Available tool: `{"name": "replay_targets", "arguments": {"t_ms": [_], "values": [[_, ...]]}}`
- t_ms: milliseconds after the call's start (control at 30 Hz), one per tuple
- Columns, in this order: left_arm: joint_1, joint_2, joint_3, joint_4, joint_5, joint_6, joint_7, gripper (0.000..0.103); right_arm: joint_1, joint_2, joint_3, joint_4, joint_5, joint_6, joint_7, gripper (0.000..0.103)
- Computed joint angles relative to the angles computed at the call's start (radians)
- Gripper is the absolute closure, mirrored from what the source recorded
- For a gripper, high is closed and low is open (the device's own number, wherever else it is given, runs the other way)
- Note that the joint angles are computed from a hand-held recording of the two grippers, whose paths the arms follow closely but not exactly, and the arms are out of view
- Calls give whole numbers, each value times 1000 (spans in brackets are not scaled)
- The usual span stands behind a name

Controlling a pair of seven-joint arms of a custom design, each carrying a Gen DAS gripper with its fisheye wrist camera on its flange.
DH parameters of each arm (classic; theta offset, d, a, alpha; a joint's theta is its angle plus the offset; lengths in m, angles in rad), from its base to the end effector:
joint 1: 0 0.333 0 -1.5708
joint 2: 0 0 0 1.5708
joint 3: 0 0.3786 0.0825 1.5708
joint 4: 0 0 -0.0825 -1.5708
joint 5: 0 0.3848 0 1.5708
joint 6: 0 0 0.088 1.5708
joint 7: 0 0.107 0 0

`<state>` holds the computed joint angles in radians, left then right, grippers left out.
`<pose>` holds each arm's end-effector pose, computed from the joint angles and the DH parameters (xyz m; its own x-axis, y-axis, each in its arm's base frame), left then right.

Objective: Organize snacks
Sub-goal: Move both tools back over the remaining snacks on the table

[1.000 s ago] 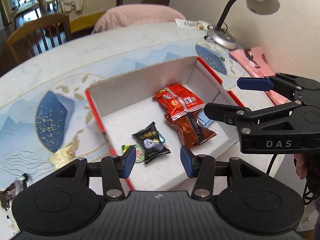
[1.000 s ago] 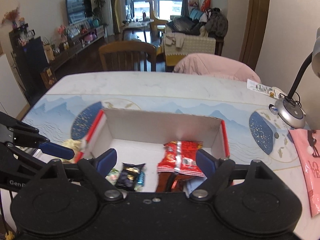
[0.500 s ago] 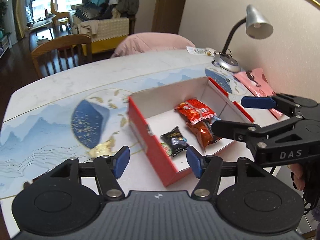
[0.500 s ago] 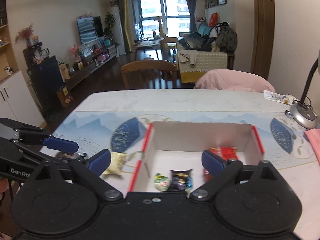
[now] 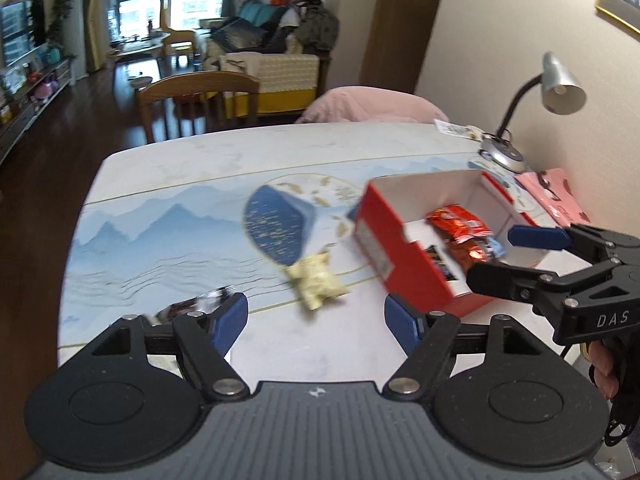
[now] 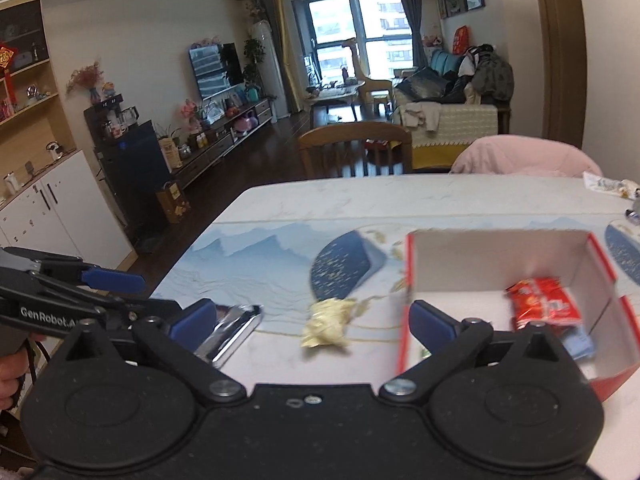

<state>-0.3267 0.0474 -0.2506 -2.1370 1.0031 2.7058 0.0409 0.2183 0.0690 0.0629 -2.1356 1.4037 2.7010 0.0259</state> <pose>0.4734 -0.3407 0.4923 0.0795 -0.9873 0.1372 -0.7076 -0.1528 -0.6899 0.5656 0.1278 0.4685 0.6494 -0.7443 -0.1557 -0.5328 -0.2992 -0.7916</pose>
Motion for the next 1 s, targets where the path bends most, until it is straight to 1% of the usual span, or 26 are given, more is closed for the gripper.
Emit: {"name": "replay_targets", "arguments": {"t_ms": [133,300,400,500,567,667,767,867,967,1000], "values": [[23,-71,9,-95,18,9,-56,28,23,-1,17,-22,7,9,11,0],[61,-149,5,-211,0,-11,-96,28,57,6,35,-41,-5,37,36,0],[78,-172,2,-262,-31,-24,-105,28,76,14,45,-47,-11,60,40,0],[94,-181,1,-308,-28,-4,-114,28,94,22,55,-55,-37,81,50,0],[101,-174,-1,-328,-12,10,-112,28,104,35,59,-54,-69,91,80,0],[114,-160,1,-358,56,66,-119,28,118,53,69,-56,-108,118,106,0],[129,-142,12,-383,129,145,-119,28,131,74,79,-53,-145,152,128,0],[139,-117,23,-393,178,208,-79,28,140,100,84,-44,-203,166,187,0],[142,-85,30,-393,210,234,-17,28,150,126,92,-39,-267,185,252,0],[141,-75,31,-391,218,231,1,28,153,138,96,-33,-282,194,267,0]]}}
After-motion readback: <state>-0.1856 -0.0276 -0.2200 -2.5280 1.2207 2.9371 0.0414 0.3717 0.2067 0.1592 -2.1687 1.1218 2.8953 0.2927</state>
